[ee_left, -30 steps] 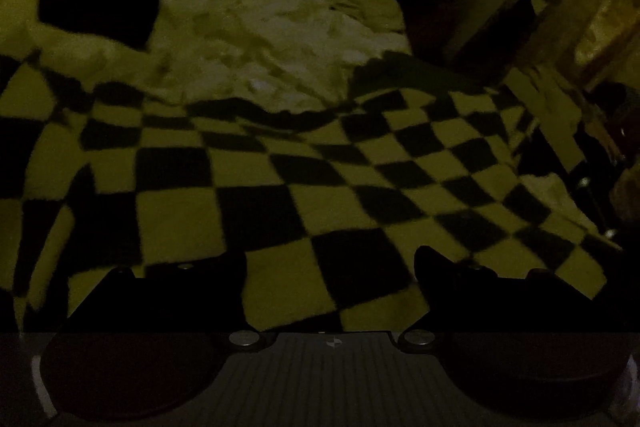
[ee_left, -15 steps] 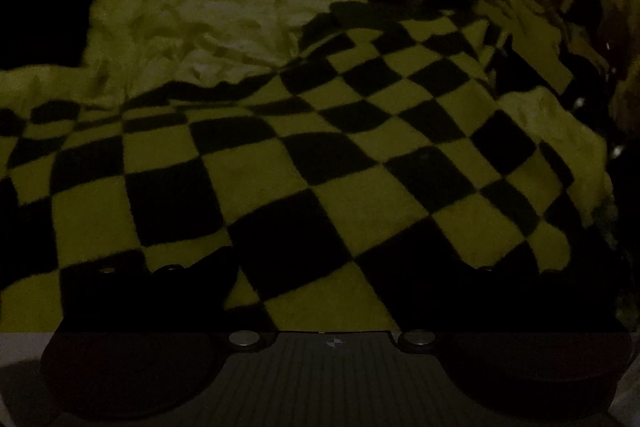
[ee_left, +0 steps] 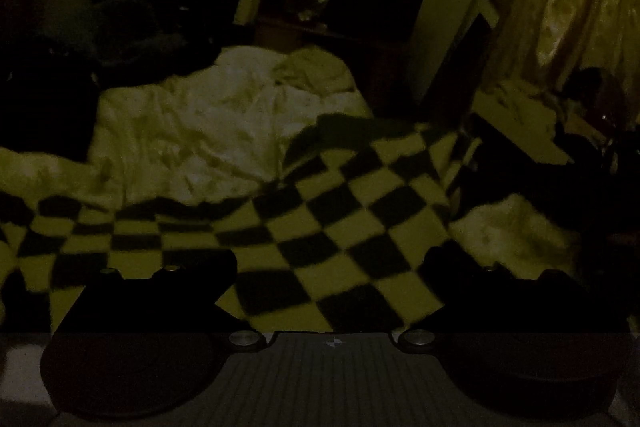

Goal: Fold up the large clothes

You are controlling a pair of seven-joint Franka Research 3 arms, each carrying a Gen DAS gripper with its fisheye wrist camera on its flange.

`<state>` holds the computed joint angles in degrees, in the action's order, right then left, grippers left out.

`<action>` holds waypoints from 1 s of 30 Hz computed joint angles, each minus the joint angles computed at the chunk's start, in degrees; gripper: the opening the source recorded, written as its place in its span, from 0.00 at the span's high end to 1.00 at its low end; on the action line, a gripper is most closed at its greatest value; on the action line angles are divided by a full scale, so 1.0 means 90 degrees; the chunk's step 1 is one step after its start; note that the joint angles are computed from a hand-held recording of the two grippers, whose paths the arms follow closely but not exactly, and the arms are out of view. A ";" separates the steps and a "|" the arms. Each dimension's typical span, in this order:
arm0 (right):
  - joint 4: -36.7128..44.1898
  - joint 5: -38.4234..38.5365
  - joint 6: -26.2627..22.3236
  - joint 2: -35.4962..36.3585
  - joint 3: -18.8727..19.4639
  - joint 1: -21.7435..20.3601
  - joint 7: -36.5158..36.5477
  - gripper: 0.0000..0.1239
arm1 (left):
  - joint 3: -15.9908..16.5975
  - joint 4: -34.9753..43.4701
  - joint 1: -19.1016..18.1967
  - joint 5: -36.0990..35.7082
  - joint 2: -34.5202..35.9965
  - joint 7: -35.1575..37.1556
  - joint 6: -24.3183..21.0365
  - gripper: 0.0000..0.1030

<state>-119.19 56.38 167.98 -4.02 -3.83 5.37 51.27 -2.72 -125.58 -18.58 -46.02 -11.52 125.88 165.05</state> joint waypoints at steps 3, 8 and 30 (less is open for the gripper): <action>0.0288 -0.1694 -0.0465 0.0455 0.0087 -0.0204 0.1649 0.37 | -0.0345 -0.0223 0.0339 0.1275 0.0077 -0.1040 0.0039 0.00; 0.0464 -0.2181 -0.0589 0.0770 0.0182 -0.0226 0.2089 0.58 | -0.0108 -0.0229 0.0283 0.1245 0.0135 -0.1207 -0.0220 0.00; 0.0354 0.1862 -0.1091 -0.0369 -0.0558 -0.0404 -0.0550 0.93 | -0.0226 -0.0113 0.0529 0.1685 0.0285 -0.1829 -0.0221 0.00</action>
<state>-116.00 73.14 158.16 -7.34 -8.86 1.73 46.32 -4.76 -126.59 -13.82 -30.85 -8.96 109.42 163.05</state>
